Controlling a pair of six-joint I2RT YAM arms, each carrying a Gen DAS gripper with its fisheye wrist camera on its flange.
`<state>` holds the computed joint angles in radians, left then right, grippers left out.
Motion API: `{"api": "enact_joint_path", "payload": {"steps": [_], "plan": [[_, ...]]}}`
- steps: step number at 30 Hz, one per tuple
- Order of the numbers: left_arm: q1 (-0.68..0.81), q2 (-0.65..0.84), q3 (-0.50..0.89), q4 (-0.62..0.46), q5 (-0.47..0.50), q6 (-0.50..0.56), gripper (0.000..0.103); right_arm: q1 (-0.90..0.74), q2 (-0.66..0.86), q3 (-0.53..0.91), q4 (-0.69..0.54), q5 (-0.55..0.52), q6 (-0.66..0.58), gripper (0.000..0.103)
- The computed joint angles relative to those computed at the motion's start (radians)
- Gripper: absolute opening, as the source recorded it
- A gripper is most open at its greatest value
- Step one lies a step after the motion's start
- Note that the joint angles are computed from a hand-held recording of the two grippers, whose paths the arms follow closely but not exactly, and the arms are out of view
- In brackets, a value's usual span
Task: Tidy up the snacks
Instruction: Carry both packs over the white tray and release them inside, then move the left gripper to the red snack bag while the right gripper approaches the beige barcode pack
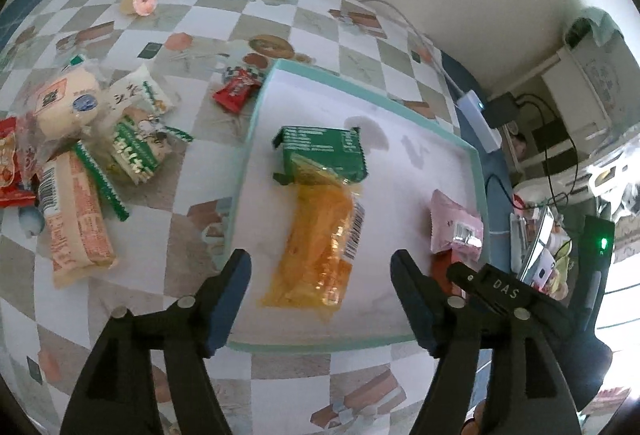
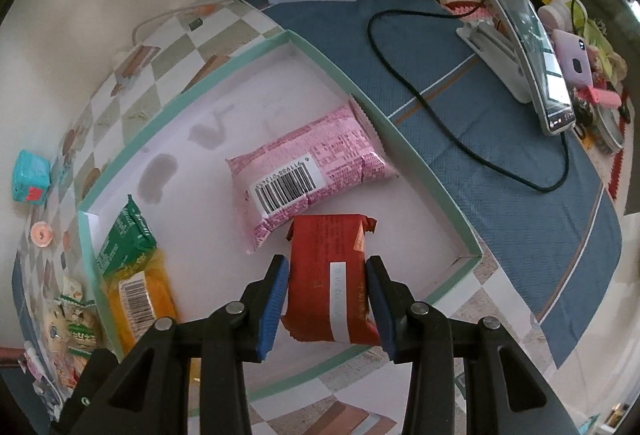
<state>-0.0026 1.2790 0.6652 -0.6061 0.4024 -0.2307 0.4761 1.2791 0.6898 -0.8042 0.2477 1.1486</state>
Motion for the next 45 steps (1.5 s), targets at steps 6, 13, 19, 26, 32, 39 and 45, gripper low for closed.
{"api": "enact_joint_path", "payload": {"steps": [6, 13, 19, 26, 32, 39, 45], "plan": [[0.130, -0.044, 0.020, -0.032, -0.100, 0.019, 0.094, 0.094, 0.066, 0.060, -0.004, 0.066, 0.006, 0.082], [0.385, 0.042, 0.074, -0.077, -0.131, 0.090, 0.098, 0.234, 0.203, 0.165, 0.034, 0.107, -0.051, 0.099], [0.611, 0.164, 0.134, -0.078, -0.176, 0.123, 0.098, 0.313, 0.245, 0.204, 0.124, 0.080, -0.100, 0.103], [0.799, 0.244, 0.185, -0.075, -0.237, 0.139, 0.098, 0.390, 0.312, 0.264, 0.183, 0.055, -0.132, 0.103], [0.851, 0.255, 0.220, -0.058, -0.290, 0.194, 0.098, 0.462, 0.387, 0.342, 0.226, 0.051, -0.164, 0.103], [0.905, 0.322, 0.275, -0.075, -0.271, 0.243, 0.098, 0.519, 0.531, 0.483, 0.248, 0.024, -0.212, 0.103], [0.919, 0.404, 0.328, -0.103, -0.235, 0.279, 0.098, 0.542, 0.667, 0.603, 0.238, -0.026, -0.226, 0.103]]}}
